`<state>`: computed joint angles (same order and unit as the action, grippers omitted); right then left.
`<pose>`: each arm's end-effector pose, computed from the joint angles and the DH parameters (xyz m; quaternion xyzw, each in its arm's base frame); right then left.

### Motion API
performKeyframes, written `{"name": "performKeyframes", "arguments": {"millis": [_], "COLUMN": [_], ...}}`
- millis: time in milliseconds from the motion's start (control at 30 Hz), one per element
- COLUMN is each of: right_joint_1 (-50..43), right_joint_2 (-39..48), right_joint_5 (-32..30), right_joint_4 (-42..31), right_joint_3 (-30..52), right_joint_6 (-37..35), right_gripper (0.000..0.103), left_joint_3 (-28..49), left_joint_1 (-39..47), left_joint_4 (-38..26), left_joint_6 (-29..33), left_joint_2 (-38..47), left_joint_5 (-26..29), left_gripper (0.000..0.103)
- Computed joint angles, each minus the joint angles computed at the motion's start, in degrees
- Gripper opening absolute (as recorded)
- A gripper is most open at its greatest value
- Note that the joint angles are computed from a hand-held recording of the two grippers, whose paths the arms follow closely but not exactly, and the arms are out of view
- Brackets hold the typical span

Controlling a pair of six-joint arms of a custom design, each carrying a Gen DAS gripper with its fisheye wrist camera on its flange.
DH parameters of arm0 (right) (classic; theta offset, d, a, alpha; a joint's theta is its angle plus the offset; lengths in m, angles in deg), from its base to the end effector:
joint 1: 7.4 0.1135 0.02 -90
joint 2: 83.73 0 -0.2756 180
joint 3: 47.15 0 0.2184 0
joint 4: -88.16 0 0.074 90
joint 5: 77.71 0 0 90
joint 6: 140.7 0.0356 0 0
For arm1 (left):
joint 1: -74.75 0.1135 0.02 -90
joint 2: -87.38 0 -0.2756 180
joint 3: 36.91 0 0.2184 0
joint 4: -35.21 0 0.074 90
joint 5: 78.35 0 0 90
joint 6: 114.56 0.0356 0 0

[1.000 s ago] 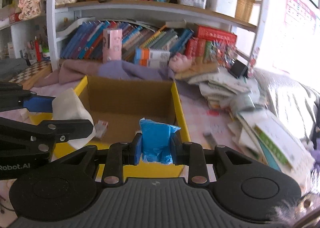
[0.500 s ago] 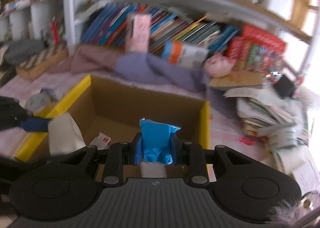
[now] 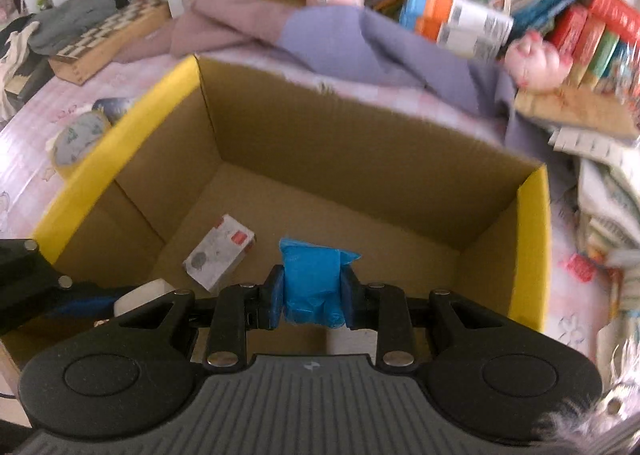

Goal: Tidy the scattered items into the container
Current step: 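Lower into the yellow box and open left gripper while right gripper releases the blue item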

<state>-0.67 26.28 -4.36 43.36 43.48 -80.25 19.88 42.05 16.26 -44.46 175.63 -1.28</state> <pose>0.3637 0.0532 0.2027 -0.3310 0.9064 0.0946 0.2446 0.2291 -0.1376 0.1912 0.0663 0.9334 -0.0541 0.3486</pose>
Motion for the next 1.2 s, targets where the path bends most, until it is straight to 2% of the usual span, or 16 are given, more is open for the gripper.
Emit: {"name": "performKeyframes", "arguments": {"millis": [100,467,633,667,733,800,967,1200], "right_joint_1": [-0.32,-0.38,-0.63,-0.72,-0.98,-1.5,-2.63,-4.43], "right_joint_2": [0.84,-0.1,-0.89,-1.08,-1.6,-2.39,-6.64,-14.51], "right_joint_5": [-0.65,-1.2,-1.54,-1.61,-2.16,-3.7,-5.63,-7.62], "right_joint_4": [-1.65,-0.5,0.6,0.81,1.37,1.74,4.74,9.17], "right_joint_3": [1.25,-0.38,-1.35,-1.53,-1.91,-2.34,-6.0,-12.96], "right_joint_6": [0.5,-0.05,-0.25,-0.18,0.2,0.59,2.53,4.45], "right_gripper": [0.026,0.026,0.031,0.033,0.044,0.048,0.049,0.05], "left_joint_3": [0.3,0.94,0.72,0.52,-0.36,-1.08,-2.59,-4.02], "left_joint_1": [-0.3,-2.17,-2.99,-3.18,-3.77,-4.56,-6.12,-10.95], "left_joint_4": [-0.51,-2.45,-3.54,-3.51,-2.94,-2.4,-2.32,-5.52], "left_joint_6": [-0.7,-2.59,-3.49,-3.52,-3.33,-3.09,-3.72,-3.97], "left_joint_2": [-0.1,-0.84,-2.39,-2.74,-4.19,-5.73,-9.19,-14.83], "left_joint_5": [-0.08,-3.32,-4.42,-4.78,-5.68,-7.18,-10.02,-15.77], "left_gripper": [0.046,0.048,0.05,0.055,0.063,0.063,0.072,0.079]}}
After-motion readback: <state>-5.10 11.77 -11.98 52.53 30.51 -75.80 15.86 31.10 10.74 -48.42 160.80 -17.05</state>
